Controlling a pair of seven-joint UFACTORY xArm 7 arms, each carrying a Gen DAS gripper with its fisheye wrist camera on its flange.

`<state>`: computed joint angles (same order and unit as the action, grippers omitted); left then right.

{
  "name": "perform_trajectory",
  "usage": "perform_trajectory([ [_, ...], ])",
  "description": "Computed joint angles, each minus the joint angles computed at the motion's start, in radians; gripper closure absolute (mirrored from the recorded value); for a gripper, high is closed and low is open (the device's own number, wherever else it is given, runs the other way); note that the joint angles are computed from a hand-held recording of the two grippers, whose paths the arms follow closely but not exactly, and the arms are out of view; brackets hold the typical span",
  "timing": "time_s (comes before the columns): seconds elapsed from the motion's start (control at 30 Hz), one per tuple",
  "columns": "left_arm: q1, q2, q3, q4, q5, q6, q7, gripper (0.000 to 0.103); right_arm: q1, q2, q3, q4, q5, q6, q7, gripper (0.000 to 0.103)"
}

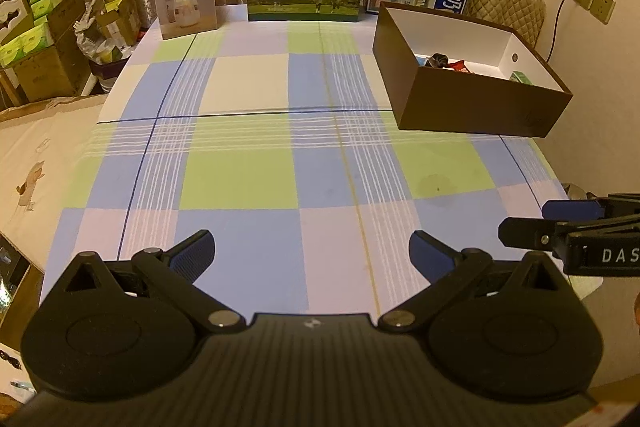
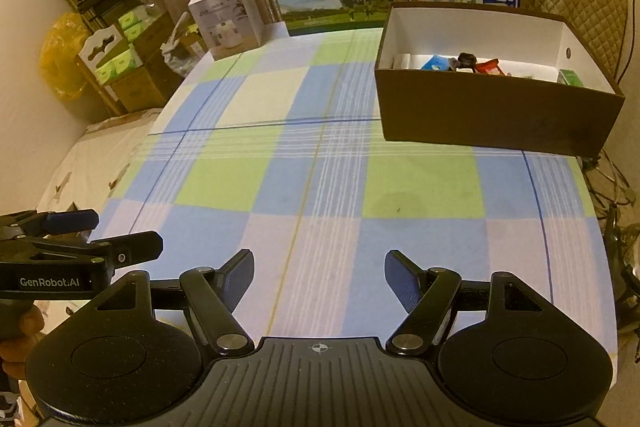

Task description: Organize objects

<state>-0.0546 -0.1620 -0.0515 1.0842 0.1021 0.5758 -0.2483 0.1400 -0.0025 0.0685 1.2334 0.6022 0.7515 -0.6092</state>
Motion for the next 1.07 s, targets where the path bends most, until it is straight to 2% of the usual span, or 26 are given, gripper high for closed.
perform_trajectory([
  [0.53, 0.001, -0.036, -0.006, -0.038, 0.004, -0.006, -0.012, 0.001, 0.008, -0.031, -0.007, -0.036, 0.010, -0.004, -0.009, 0.033],
  [1.07, -0.005, -0.007, -0.007, -0.008, 0.003, -0.001, -0.010, 0.001, 0.000, -0.018, -0.013, -0.017, 0.003, 0.007, -0.001, 0.033],
])
